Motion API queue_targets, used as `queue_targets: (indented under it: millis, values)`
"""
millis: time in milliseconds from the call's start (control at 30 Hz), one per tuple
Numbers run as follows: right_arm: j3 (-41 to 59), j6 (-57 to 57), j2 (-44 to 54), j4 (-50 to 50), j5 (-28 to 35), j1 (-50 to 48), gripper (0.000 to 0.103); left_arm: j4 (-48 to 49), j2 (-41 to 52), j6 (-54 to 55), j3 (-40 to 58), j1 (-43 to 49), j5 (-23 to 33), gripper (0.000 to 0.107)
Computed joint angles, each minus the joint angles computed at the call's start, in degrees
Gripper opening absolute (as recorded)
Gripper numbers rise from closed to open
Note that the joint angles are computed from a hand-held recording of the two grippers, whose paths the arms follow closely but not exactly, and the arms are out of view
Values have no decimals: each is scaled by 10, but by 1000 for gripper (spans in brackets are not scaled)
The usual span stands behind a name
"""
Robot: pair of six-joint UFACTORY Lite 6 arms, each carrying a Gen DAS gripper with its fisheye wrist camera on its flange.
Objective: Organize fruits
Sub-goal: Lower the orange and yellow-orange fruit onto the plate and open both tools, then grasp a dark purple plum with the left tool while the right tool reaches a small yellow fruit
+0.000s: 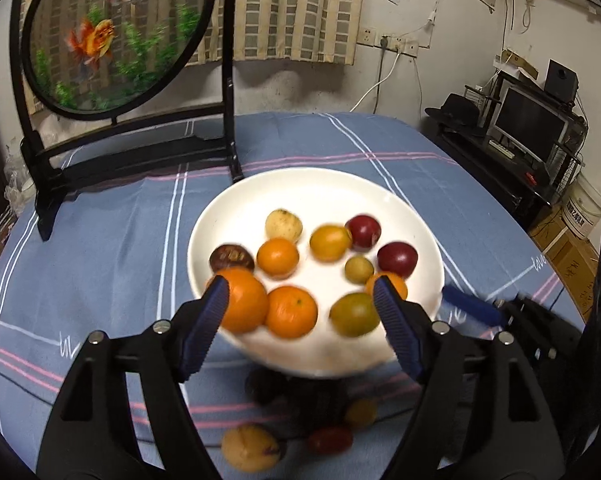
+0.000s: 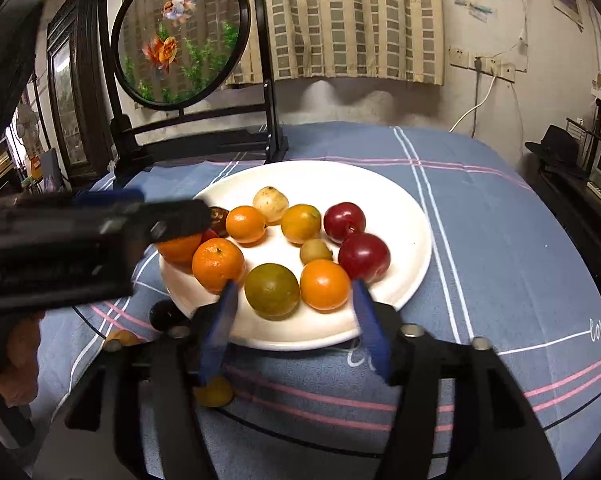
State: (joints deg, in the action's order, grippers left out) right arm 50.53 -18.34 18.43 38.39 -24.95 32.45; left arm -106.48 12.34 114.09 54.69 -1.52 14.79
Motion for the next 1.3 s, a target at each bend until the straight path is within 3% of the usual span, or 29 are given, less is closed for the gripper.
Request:
queue_targets:
  millis: [167,333,667,900,1167,1200,1300]
  values:
    - [-10,-4,-20,1,22,3,63,-30,-57,56,-90,42,24,80]
    - [-9,-92,-32,67,61,19,63,-61,-109,120,-167,93,43,83]
    - [-42,-219,-64,172,92,57,63,44,-156,73,-240,170,92,84]
    - [-50,-243,-62,185,110,49,63,71,-191,80,-292,167,83,84]
    - [-41,-245,-47,187,113,48,63,-13,-139,168,-300,132,54,81]
    - [-40,-245,-45,187,112,50,63,-22,-133,179,-299,129,53,75]
    - [-33,-251,-33,192,114,53,63,4,-95,154,-279,128,52,33]
